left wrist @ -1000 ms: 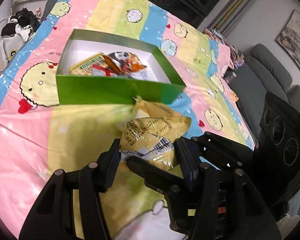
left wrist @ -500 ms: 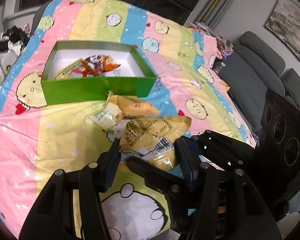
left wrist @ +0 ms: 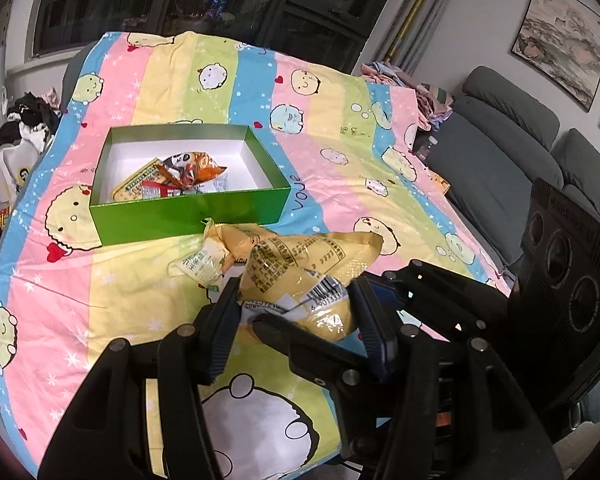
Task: Organize snacks
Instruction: 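Lift the yellow bag with the left gripper and carry it toward the box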
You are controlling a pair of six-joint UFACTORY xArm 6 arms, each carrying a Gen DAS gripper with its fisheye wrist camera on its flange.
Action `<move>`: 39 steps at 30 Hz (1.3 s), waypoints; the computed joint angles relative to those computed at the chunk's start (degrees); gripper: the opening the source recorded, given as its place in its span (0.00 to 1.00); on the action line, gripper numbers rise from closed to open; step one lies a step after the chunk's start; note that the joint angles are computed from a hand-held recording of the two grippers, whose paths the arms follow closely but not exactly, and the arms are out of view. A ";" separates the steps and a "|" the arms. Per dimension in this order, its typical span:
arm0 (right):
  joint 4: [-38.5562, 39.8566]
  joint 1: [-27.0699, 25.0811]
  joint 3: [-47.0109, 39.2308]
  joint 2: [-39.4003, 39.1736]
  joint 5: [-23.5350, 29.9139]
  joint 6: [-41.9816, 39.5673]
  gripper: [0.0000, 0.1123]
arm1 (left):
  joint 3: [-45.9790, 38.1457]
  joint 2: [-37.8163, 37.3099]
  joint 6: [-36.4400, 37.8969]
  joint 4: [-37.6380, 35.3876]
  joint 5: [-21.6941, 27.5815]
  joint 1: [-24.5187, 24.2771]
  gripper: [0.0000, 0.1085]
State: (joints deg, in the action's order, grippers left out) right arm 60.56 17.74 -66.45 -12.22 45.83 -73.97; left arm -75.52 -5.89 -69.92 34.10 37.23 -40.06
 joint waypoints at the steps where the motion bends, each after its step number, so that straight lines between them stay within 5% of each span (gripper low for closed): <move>1: 0.20 -0.02 -0.04 -0.02 -0.01 -0.13 0.41 | -0.21 0.03 -0.07 0.27 0.24 -0.13 0.50; 27: 4.07 -0.43 -1.86 0.69 -0.64 -3.64 0.41 | -4.03 1.57 1.62 2.51 1.86 -0.05 0.51; 39: 5.22 -0.93 -5.94 4.90 -1.15 -2.67 0.41 | -9.32 6.25 8.26 -1.29 2.07 2.24 0.51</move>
State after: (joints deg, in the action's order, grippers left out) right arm 65.78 16.81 -72.39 -7.32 44.68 -76.63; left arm -84.84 0.37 -61.66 32.80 39.30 -37.82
